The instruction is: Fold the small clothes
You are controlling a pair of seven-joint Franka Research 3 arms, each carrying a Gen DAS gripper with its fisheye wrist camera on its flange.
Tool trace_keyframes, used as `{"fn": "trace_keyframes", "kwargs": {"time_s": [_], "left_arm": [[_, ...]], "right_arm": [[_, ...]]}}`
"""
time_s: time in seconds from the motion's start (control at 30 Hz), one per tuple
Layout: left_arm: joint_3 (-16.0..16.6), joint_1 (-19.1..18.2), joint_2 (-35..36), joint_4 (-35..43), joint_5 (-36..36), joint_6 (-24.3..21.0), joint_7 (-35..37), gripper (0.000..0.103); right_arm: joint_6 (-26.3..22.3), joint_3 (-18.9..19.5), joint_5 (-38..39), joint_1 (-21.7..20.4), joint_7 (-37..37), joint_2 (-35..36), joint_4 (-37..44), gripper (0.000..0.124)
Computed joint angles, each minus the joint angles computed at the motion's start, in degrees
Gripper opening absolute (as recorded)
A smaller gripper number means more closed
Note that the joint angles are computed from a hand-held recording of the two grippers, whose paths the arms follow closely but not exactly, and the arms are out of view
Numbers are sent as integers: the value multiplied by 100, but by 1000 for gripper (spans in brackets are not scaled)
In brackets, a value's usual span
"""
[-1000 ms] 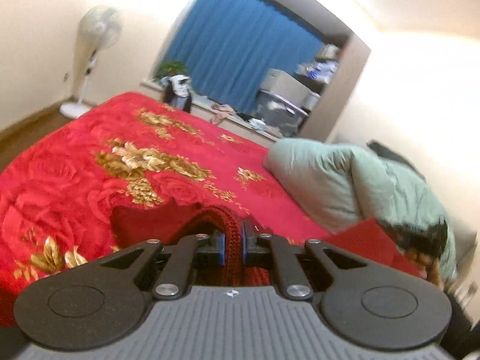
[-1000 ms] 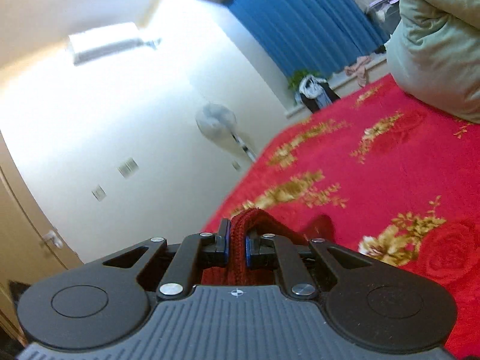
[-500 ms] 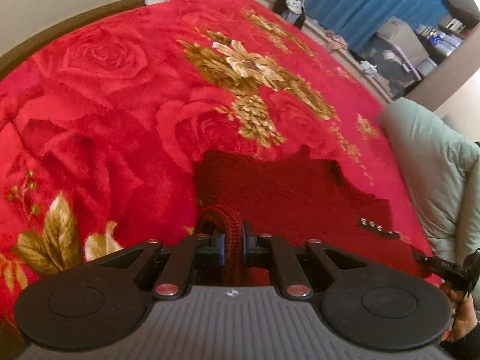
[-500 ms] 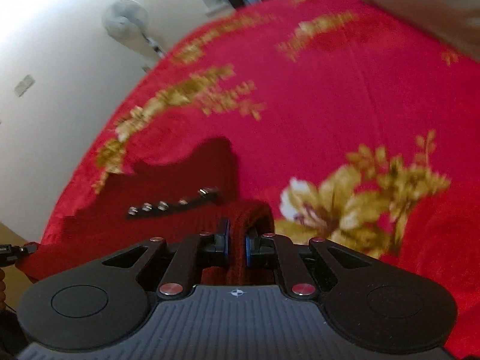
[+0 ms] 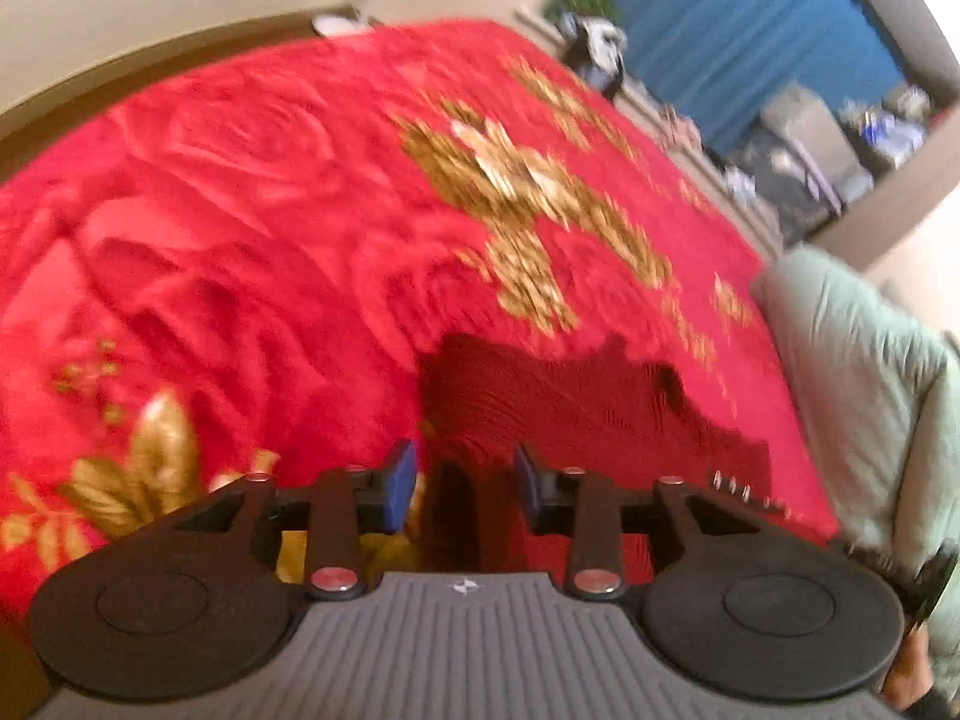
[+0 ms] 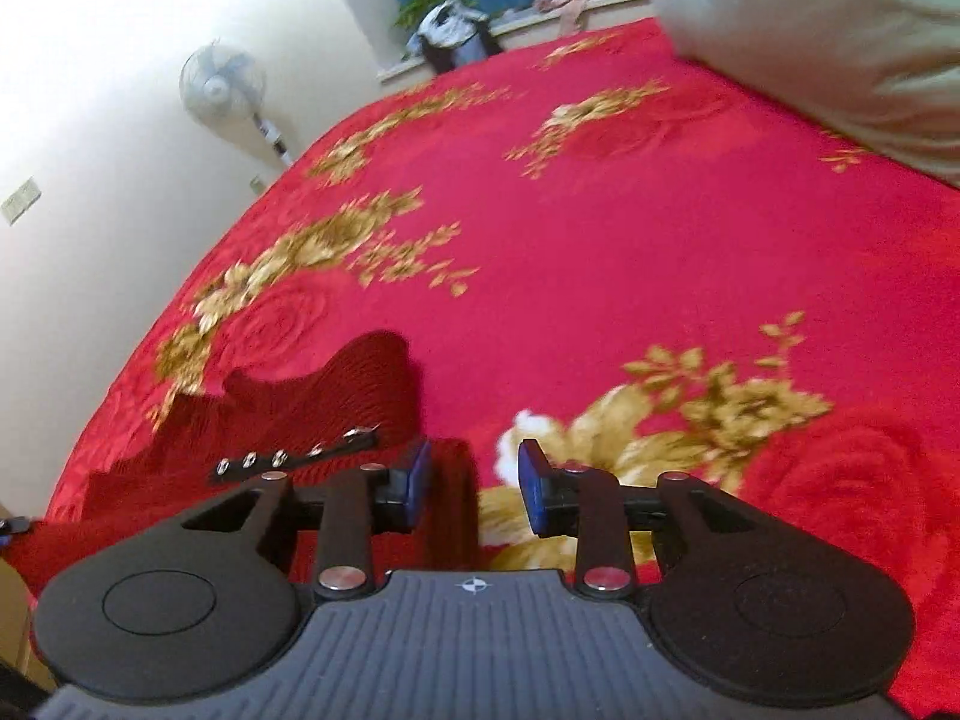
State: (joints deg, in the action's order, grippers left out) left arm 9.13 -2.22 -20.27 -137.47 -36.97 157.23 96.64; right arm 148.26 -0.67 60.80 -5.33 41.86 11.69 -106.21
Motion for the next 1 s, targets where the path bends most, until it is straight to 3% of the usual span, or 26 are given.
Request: {"fn": "trace_keyframes", "kwargs": {"time_s": [0.07,0.13,0.23,0.33,0.53,0.77,1.0], "left_arm": [[10,139,-134,-124,38,9,-182,39],[-185,483,-215,-220,598,-86,-689,39],[-373,802,-128,-109,1455,-626,-1311,39],[-467,796,-26,2,2001,-851,-1384,39],[-271,121,62,88,1381,-635,-240,54],[-726,371,604,549,2023,-628,-842,56],[-876,439,1075,988,2215,-535,-1172,56]], "right_arm": [[-56,-55,-72,-40,90,-39,-52,33],[-141,-108,-381,-30,222,-48,-94,33],[-321,-191,-1182,49,559,-24,-145,33],[-238,-229,-2093,195,880,15,-252,33],[-414,38,-1247,34,-94,8,-196,33],[-544,120,-486,20,-234,332,268,36],[-498,242,-339,-6,-106,728,709,40]]}}
